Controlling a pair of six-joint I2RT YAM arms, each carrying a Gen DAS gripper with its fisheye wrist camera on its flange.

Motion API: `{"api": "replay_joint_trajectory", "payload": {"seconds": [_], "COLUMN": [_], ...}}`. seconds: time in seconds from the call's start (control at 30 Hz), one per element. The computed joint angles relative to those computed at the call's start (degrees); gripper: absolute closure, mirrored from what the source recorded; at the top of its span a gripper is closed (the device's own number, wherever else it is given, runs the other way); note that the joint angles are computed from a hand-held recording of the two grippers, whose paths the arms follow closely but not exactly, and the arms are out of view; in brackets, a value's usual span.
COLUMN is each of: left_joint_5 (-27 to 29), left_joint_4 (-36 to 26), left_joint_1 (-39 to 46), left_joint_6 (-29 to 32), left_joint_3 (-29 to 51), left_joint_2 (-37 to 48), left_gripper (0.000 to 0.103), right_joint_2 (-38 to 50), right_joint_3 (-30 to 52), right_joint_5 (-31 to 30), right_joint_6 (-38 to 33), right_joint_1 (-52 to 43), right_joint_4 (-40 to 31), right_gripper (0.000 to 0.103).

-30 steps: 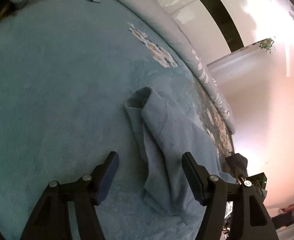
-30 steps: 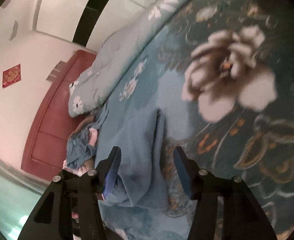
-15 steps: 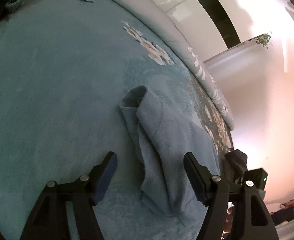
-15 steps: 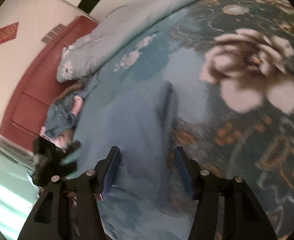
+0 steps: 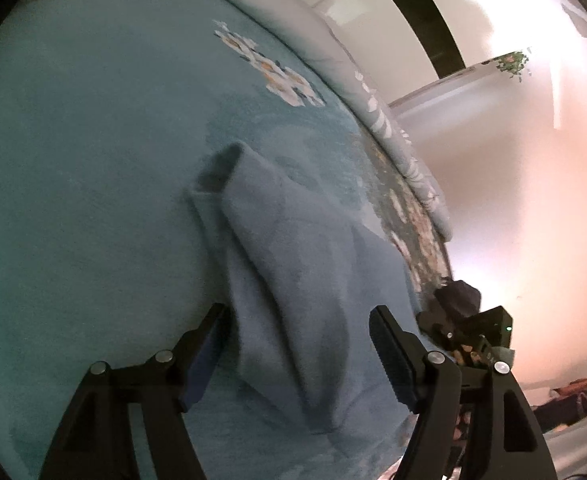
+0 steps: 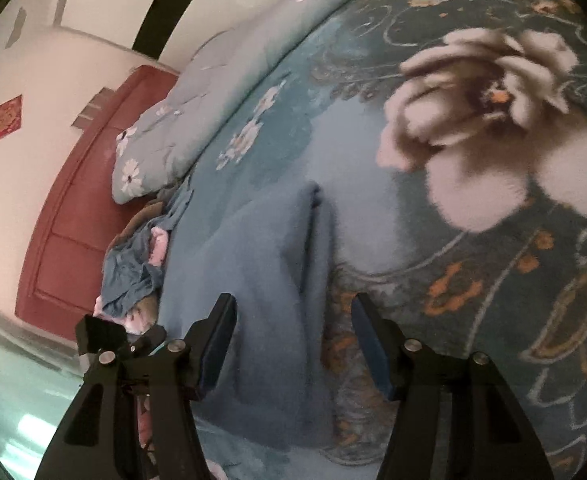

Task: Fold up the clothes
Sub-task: 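Grasp the sweater bundle with both grippers and lift it off the bedspread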

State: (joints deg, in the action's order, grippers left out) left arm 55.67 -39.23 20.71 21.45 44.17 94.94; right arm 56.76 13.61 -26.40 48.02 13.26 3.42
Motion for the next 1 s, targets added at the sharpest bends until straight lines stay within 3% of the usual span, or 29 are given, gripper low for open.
{"api": "replay_joint_trajectory", "payload": {"seconds": [0.2, 0.27, 0.33, 0.4, 0.53, 0.8, 1.0], "left_joint_5": [-0.22, 0.15, -0.78, -0.35, 1.64, 3.62, 3.68], "left_joint_4": [4.05, 4.14, 5.32, 5.25, 1.59, -8.99, -11.75], "left_joint_1": [-3.40, -3.55, -3.57, -2.31, 0.09, 0.98, -6.07], "left_joint_6": [-4.56, -5.19, -6.64, -6.57, -3.32, 1.65, -6.36], "left_joint_3": [-3.15, -3.62, -4.65, -5.34, -6.13, -6.53, -2.95], "left_joint_2": [-3.00, -3.29, -4.38, -4.66, -6.30, -18.99, -30.86], "left_gripper": [0.029, 0.040, 0.062, 0.072, 0.076, 0.076, 0.076], "right_joint_2": [4.58, 5.69, 5.05, 3.14, -0.20, -12.78, -22.73], "right_joint_3": [-0.29, -0.21, 0.47, 0.62, 0.14, 4.55, 12.32], "right_joint_5": [0.80, 0.23, 1.70, 2.68, 0.79, 0.10, -3.80], "right_joint_6": [3.74, 4.92, 4.73, 4.47, 4.37, 0.47, -7.58], "right_joint_1": [4.92, 5.61, 6.69, 6.98, 5.75, 5.86, -0.11], "right_joint_4": [7.52, 9.33, 7.82, 5.69, 3.13, -11.99, -27.98], "right_gripper": [0.041, 0.043, 0.053, 0.069, 0.076, 0.077, 0.077]}}
